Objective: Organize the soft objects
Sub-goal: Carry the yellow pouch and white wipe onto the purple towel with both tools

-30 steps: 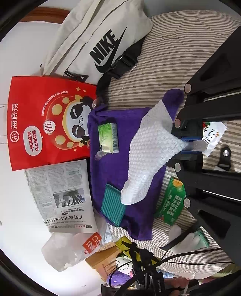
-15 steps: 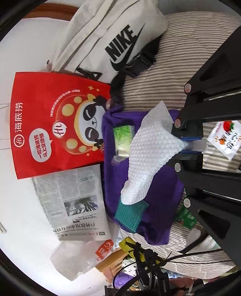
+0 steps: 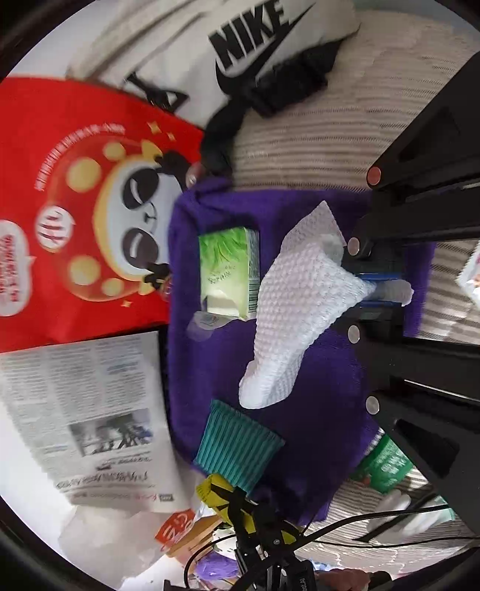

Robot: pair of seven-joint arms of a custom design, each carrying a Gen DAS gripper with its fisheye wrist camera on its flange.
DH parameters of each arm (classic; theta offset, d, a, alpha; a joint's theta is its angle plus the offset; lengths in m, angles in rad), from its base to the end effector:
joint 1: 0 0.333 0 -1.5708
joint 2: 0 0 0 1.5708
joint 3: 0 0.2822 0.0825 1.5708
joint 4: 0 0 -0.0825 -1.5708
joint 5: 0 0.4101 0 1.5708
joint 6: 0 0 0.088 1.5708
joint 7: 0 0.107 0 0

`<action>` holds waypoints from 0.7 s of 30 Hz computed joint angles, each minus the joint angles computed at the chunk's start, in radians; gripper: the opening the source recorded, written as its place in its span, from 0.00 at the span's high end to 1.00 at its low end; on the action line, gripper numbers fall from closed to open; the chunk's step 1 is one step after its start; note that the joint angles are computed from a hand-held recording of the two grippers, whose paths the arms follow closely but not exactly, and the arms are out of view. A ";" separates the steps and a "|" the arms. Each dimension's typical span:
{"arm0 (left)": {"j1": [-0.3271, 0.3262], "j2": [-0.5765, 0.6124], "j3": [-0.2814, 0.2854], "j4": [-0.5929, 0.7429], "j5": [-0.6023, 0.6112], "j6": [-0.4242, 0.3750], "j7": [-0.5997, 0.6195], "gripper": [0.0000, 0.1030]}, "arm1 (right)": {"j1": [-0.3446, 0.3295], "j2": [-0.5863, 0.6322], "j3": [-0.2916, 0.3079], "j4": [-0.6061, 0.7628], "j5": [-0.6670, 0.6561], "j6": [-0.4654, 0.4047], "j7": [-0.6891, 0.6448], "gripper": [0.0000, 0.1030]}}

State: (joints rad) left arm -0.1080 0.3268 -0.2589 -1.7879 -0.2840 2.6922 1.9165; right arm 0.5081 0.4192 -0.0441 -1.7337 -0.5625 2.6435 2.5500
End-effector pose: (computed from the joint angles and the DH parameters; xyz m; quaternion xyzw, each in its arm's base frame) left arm 0.6552 -0.2267 0.3955 -0.5029 0.8058 -0.2952 0.1031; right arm 0.6219 0.3301 0.3443 -0.6481 0.6984 -0.2102 0.2191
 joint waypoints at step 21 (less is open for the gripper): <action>-0.114 0.179 0.080 0.192 0.319 -0.014 -0.204 0.35 | 0.000 0.115 -0.027 0.098 0.118 0.008 -0.106 0.66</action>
State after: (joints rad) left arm -0.2220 0.5057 -0.1787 -1.5958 0.0347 2.6781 1.7129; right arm 0.5077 0.5340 -0.0711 -1.6355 -0.4448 2.6516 2.4441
